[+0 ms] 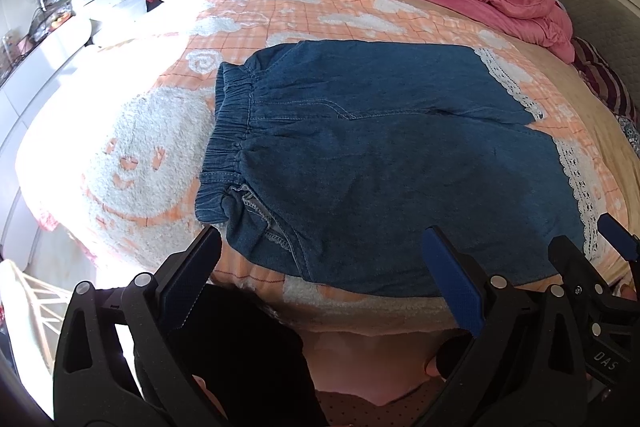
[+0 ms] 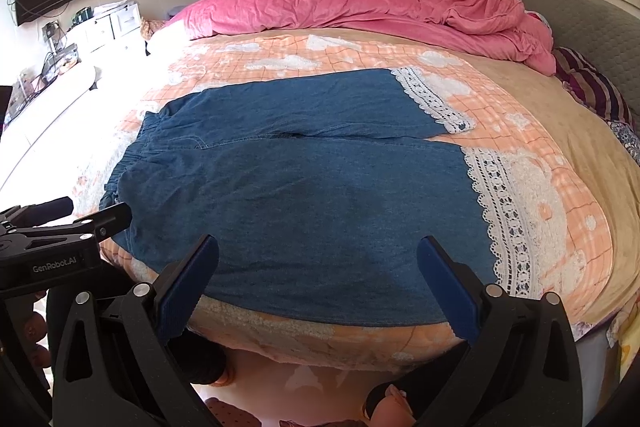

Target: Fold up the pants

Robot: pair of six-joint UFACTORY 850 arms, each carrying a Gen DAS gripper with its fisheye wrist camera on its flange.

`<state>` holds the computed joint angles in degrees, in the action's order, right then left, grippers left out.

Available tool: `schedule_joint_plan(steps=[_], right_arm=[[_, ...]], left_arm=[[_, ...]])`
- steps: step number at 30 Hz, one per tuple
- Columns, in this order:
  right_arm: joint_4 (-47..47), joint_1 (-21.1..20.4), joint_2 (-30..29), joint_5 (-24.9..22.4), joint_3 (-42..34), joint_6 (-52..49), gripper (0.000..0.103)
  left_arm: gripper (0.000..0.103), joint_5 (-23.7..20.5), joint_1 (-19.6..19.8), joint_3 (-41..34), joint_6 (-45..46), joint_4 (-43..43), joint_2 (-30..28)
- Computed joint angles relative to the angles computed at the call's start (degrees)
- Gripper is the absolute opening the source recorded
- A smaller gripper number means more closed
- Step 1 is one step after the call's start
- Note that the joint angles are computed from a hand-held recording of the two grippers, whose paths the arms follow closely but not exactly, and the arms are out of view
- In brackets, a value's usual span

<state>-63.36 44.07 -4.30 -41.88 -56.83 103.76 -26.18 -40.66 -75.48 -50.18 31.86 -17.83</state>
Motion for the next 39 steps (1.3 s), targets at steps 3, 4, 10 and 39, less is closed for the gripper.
schedule_joint_plan(steps=[3,4,10,39], right_arm=[[-0.03,-0.53,-0.57,0.69,-0.74,-0.55,0.099],[0.04,-0.68,-0.7,0.74,-0.91,-0.78,0.099],[-0.02,-2.76,-1.94,3.45,-2.38,-3.35,0.099],[32.48,-19.47,-29.25,13.61,-39.93,-62.46,0.099]], left_arm=[[0.094,0.09,0.26,-0.53,0.67,-0.49,-0.43],[0.094,-0.08,0.4,-0.85,0.98,-0.76,-0.72],[0.094,-0.18,2.02,-3.05,4.01,-3.83,-2.67],[0.094,-12.19,16.3,-43.35,31.38,-26.4,-31.47]])
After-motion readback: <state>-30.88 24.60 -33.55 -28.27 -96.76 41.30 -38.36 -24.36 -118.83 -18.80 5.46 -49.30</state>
